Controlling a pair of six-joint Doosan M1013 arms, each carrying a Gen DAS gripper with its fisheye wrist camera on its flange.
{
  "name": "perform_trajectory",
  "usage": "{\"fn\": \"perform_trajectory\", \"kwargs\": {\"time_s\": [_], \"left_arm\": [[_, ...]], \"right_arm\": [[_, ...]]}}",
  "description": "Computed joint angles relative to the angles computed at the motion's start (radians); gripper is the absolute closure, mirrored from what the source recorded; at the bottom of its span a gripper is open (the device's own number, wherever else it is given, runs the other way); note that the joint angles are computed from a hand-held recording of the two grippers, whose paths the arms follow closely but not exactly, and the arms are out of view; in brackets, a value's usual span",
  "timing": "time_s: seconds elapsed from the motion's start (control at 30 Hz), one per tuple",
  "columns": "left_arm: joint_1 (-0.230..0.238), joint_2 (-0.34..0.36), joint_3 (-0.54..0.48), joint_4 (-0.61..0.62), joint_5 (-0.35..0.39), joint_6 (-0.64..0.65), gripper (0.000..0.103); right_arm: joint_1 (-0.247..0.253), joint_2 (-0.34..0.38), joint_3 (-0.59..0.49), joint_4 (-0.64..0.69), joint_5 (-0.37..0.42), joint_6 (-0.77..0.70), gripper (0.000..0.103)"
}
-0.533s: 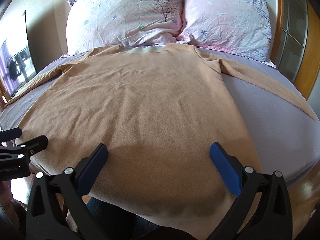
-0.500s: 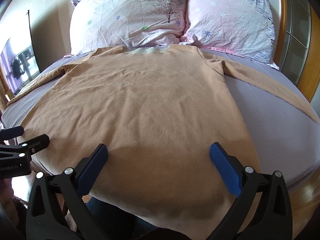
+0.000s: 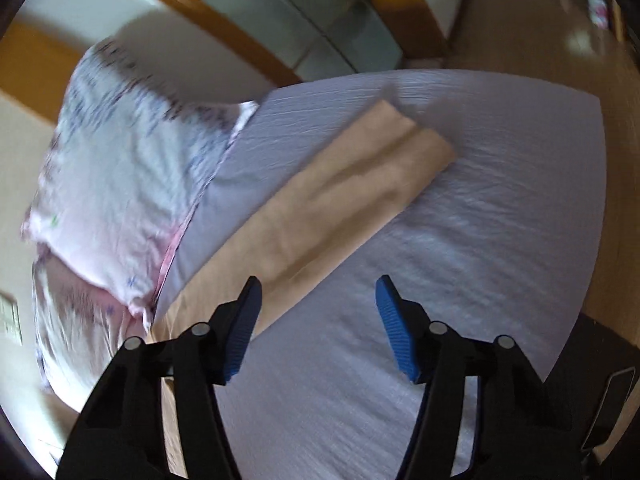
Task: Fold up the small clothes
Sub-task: 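Grasp the sleeve with the right gripper and fold it across the shirt body, then grasp the other sleeve with the left gripper and fold it across the body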
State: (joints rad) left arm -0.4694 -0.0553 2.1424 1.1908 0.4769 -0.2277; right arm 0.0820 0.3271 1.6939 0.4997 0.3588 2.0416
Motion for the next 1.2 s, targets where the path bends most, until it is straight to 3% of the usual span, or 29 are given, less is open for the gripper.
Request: {"fn": "perform_trajectory", "kwargs": {"time_s": [0.23,0.27,0.3,0.33,0.4,0.5,0.57,0.67,0.73,0.83,0.87,0.93,1.0,1.03,1.1,1.2], "left_arm": [[0.043,-0.024,0.031,0.411,-0.041,-0.397,0.001],[0.054,-0.027,0.034,0.448,-0.050,-0.433,0.001],[0.067,-0.030,0.035,0.482,-0.062,-0.468,0.001],[0.075,-0.036,0.044,0.521,-0.067,-0.510,0.001],[0.095,-0.043,0.055,0.583,-0.074,-0.582,0.001],[0.131,-0.059,0.077,0.689,-0.095,-0.702,0.001],[0.155,-0.065,0.086,0.712,-0.108,-0.751,0.001],[0.198,-0.080,0.101,0.721,-0.134,-0.847,0.001],[0.235,-0.095,0.114,0.726,-0.166,-0.942,0.001],[0.290,-0.121,0.133,0.713,-0.204,-1.046,0.001],[0.302,-0.130,0.138,0.682,-0.205,-1.040,0.001],[0.321,-0.151,0.150,0.598,-0.181,-1.000,0.001],[0.346,-0.171,0.162,0.536,-0.171,-0.978,0.001],[0.365,-0.180,0.168,0.530,-0.178,-0.984,0.002],[0.400,-0.192,0.174,0.463,-0.187,-0.936,0.005],[0.463,-0.194,0.173,0.353,-0.219,-0.867,0.014]], "right_arm": [[-0.035,0.045,-0.017,0.019,-0.061,0.084,0.066],[-0.036,0.054,-0.026,0.001,-0.065,0.120,0.076],[-0.039,0.070,-0.046,-0.026,-0.051,0.164,0.092],[-0.041,0.080,-0.062,-0.058,-0.029,0.206,0.098],[-0.034,0.080,-0.075,-0.080,-0.036,0.190,0.099],[0.023,0.042,-0.079,0.021,-0.148,-0.124,0.099],[0.085,0.035,-0.122,0.166,-0.172,-0.386,0.099],[0.193,0.057,-0.228,0.371,-0.080,-0.778,0.099],[0.259,0.098,-0.303,0.498,0.024,-1.023,0.099],[0.361,0.187,-0.428,0.433,0.194,-1.092,0.099],[0.388,0.219,-0.469,0.386,0.251,-1.077,0.095],[0.443,0.312,-0.599,0.243,0.468,-1.008,0.087],[0.473,0.351,-0.638,0.197,0.595,-0.982,0.067],[0.477,0.349,-0.627,0.205,0.591,-0.999,0.061],[0.474,0.320,-0.572,0.231,0.516,-1.046,0.035],[0.441,0.309,-0.563,0.272,0.482,-1.055,0.029]]}}
